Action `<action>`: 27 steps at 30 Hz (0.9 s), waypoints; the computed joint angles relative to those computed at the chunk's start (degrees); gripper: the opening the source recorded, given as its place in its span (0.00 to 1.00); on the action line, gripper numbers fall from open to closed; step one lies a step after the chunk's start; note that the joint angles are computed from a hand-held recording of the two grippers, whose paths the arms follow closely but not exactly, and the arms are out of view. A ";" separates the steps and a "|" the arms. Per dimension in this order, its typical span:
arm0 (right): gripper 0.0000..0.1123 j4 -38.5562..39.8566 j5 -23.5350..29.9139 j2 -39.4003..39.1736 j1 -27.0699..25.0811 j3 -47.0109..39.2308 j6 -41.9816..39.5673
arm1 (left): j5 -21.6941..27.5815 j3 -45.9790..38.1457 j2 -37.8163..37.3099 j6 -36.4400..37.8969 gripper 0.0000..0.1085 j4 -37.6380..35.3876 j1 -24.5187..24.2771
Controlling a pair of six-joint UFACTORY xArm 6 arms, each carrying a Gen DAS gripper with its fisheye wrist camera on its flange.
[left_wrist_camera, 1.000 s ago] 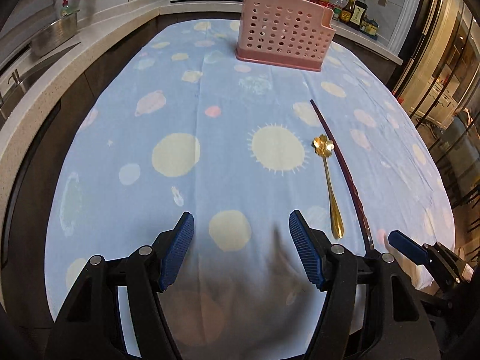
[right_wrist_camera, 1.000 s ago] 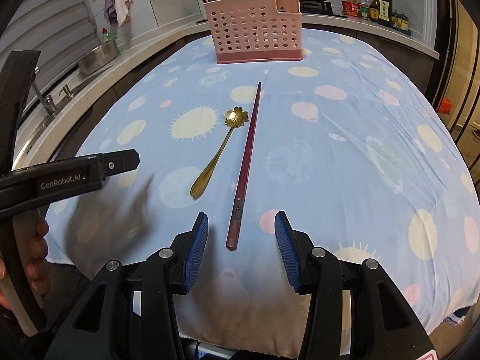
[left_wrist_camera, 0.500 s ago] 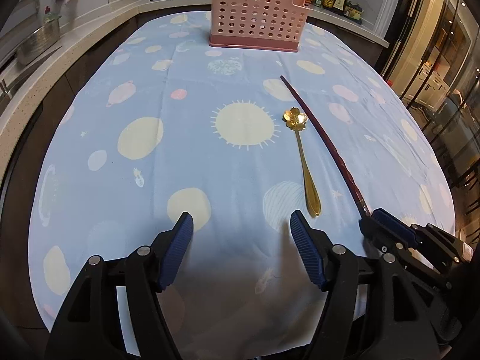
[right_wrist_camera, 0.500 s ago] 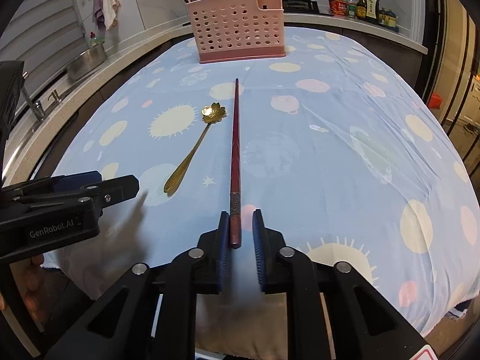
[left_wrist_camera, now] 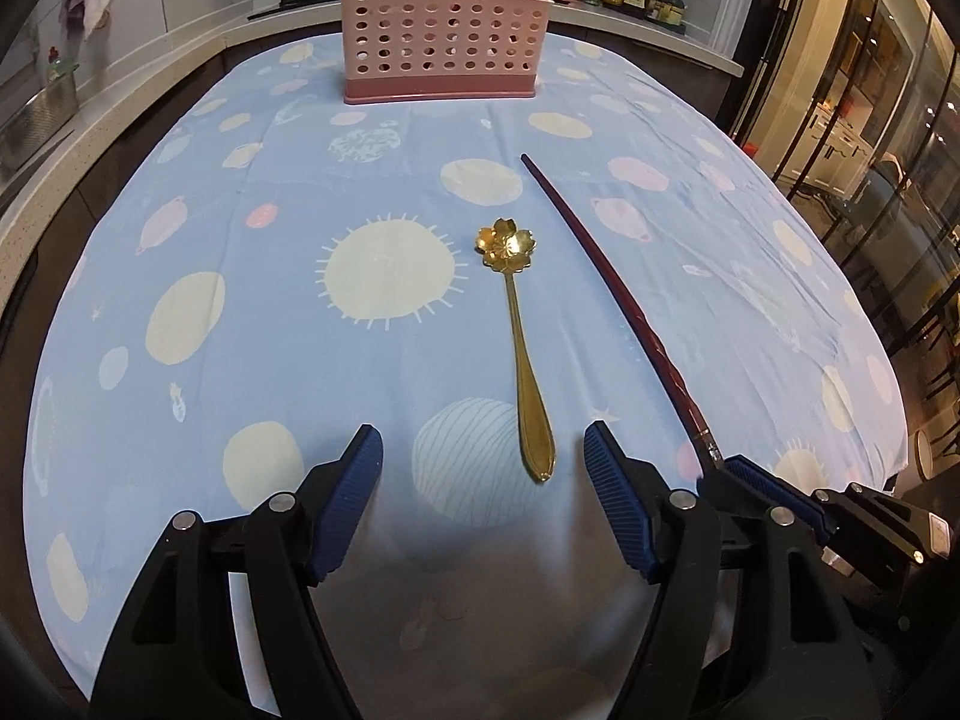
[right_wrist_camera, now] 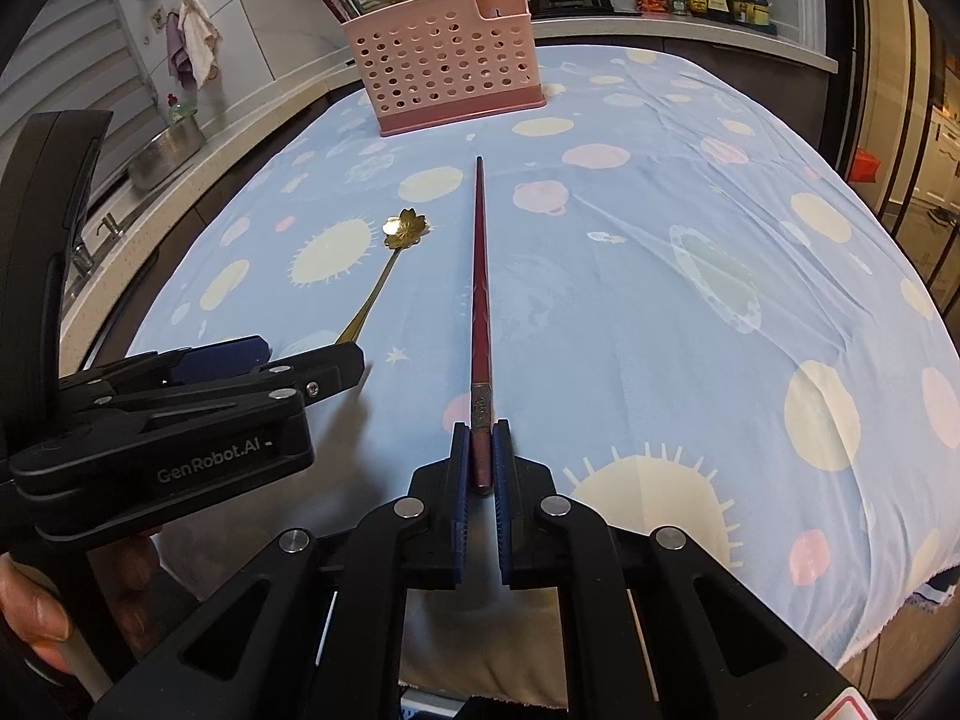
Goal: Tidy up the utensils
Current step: 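Grasp the gold spoon with the left tool while the right tool grasps the red chopstick, then lift and carry the spoon and chopstick over the pink holder with both tools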
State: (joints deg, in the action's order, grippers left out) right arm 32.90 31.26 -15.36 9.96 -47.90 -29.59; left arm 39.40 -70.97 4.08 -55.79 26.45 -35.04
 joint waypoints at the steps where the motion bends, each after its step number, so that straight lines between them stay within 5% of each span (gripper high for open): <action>1: 0.06 0.17 0.06 0.07 -0.06 -0.06 -0.05 | -0.33 -0.08 0.13 -0.05 0.53 -0.16 0.10; 6: 0.06 0.54 -0.06 0.10 -0.03 0.02 -0.18 | -1.58 0.44 0.13 -0.81 0.36 1.35 0.19; 10: 0.06 0.81 0.04 0.10 -0.08 -0.02 -0.29 | -3.23 1.42 -0.32 0.30 0.10 0.04 0.53; 27: 0.06 2.94 0.66 -6.91 -0.99 0.59 -3.17 | -2.50 4.82 -8.88 -2.16 0.09 0.36 1.06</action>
